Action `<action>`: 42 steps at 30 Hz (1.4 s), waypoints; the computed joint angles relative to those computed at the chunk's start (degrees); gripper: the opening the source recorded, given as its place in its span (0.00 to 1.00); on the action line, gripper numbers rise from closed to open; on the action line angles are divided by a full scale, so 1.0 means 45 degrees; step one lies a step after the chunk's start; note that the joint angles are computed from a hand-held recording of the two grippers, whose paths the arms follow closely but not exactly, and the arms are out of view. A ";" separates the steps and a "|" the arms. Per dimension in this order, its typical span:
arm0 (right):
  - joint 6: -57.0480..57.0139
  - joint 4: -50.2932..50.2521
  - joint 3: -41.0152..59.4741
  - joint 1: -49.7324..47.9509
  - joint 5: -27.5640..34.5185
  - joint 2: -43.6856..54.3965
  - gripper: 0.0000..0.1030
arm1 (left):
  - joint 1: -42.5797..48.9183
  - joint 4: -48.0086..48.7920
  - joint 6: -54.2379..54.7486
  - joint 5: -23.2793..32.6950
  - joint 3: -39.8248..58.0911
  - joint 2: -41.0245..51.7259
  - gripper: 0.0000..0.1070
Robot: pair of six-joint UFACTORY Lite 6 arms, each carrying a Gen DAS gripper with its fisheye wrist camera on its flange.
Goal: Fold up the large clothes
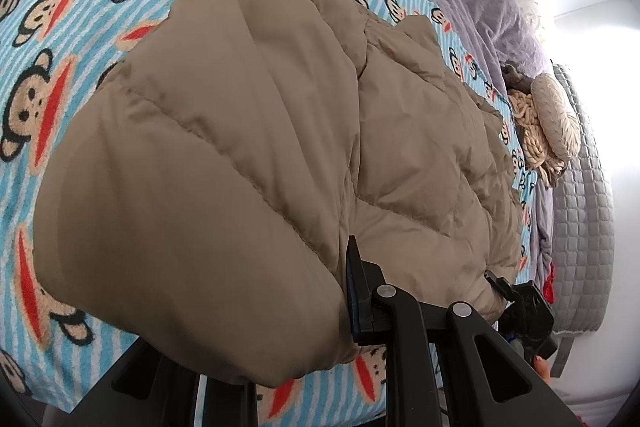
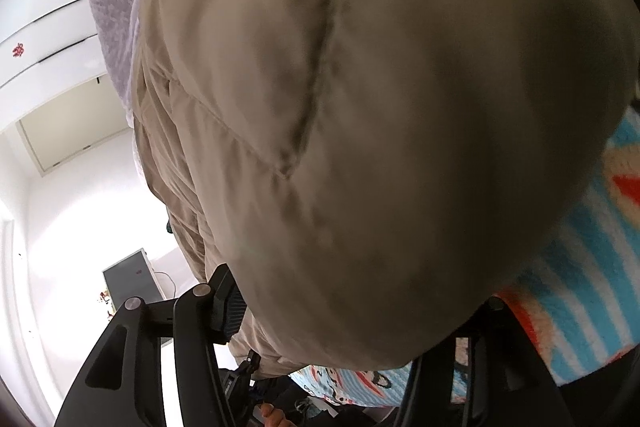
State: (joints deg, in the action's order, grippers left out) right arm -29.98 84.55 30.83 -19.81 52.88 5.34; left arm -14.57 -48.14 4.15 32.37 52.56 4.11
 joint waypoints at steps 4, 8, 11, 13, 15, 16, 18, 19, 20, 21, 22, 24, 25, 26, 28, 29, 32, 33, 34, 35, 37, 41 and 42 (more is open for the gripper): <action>-0.0202 0.0053 -0.0295 -0.0352 0.0144 -0.0218 0.60 | 0.0076 -0.0088 0.0037 0.0076 -0.0060 0.0028 0.20; -0.0385 -0.0143 -0.0532 -0.0824 0.0316 -0.0378 0.63 | -0.0062 0.0413 -0.0414 0.0106 0.0130 0.0086 0.20; -0.0537 -0.0174 -0.0697 -0.1119 0.0480 -0.0460 0.63 | -0.0092 0.0519 -0.0586 0.0123 0.0173 0.0107 0.20; -0.0754 -0.0351 -0.0767 -0.1476 0.0640 -0.0384 0.63 | -0.0150 0.0614 -0.0739 0.0092 0.0193 0.0112 0.20; -0.0833 -0.0505 -0.0844 -0.1715 0.0754 -0.0425 0.63 | -0.0192 0.0753 -0.0889 0.0097 0.0244 0.0125 0.20; -0.0842 -0.0421 -0.0836 -0.1657 0.0727 -0.0400 0.63 | -0.0206 0.0773 -0.0908 0.0089 0.0253 0.0141 0.20; -0.0954 -0.0233 -0.0856 -0.1561 0.0674 -0.0293 0.63 | -0.0241 0.0894 -0.1047 0.0118 0.0341 0.0166 0.20; -0.0969 -0.0282 -0.0851 -0.1615 0.0697 -0.0274 0.63 | -0.0243 0.0982 -0.1121 0.0153 0.0377 0.0154 0.20; -0.1002 -0.0418 -0.0929 -0.1759 0.0753 -0.0332 0.63 | -0.0250 0.1095 -0.1220 0.0192 0.0414 0.0128 0.20; -0.0981 -0.0521 -0.0914 -0.1819 0.0764 -0.0340 0.63 | -0.0283 0.1331 -0.1418 0.0273 0.0509 0.0125 0.20; -0.0946 -0.0518 -0.0888 -0.1765 0.0736 -0.0343 0.64 | -0.0282 0.1526 -0.1554 0.0367 0.0590 0.0122 0.20; -0.0775 -0.0643 -0.0778 -0.1688 0.0691 -0.0371 0.64 | -0.0343 0.2014 -0.1905 0.0555 0.0749 0.0048 0.20; -0.0633 -0.0656 -0.0713 -0.1545 0.0609 -0.0411 0.64 | -0.0330 0.2168 -0.1965 0.0643 0.0775 -0.0013 0.20; -0.0472 -0.0905 -0.0610 -0.1572 0.0596 -0.0454 0.64 | -0.0351 0.2463 -0.2161 0.0759 0.0827 -0.0108 0.20; -0.0049 -0.1517 -0.0363 -0.1576 0.0520 -0.0610 0.64 | -0.0337 0.2936 -0.2468 0.0965 0.0870 -0.0322 0.20; 0.0144 -0.1861 -0.0218 -0.1585 0.0504 -0.0669 0.64 | -0.0298 0.3214 -0.2651 0.1080 0.0842 -0.0498 0.20; 0.0903 -0.3202 0.0302 -0.1694 0.0542 -0.0953 0.64 | -0.0007 0.3657 -0.2942 0.1471 0.0698 -0.1000 0.20; 0.1203 -0.3716 0.0485 -0.1769 0.0584 -0.1069 0.64 | 0.0107 0.3791 -0.3016 0.1638 0.0659 -0.1170 0.20; 0.1561 -0.4307 0.0686 -0.1856 0.0643 -0.1254 0.64 | 0.0239 0.3996 -0.3122 0.1875 0.0629 -0.1398 0.20; 0.1925 -0.4890 0.0882 -0.1914 0.0689 -0.1460 0.64 | 0.0314 0.4229 -0.3248 0.2041 0.0549 -0.1650 0.20; 0.2597 -0.6128 0.1336 -0.1996 0.0845 -0.1844 0.64 | 0.0492 0.4832 -0.3508 0.2592 0.0636 -0.2122 0.20; 0.3975 -0.8423 0.2089 -0.2117 0.1026 -0.2839 0.64 | 0.0694 0.6129 -0.4212 0.3479 0.0903 -0.3037 0.20; 0.4266 -0.8828 0.2259 -0.2202 0.1090 -0.3044 0.64 | 0.0817 0.6534 -0.4453 0.3719 0.0994 -0.3342 0.20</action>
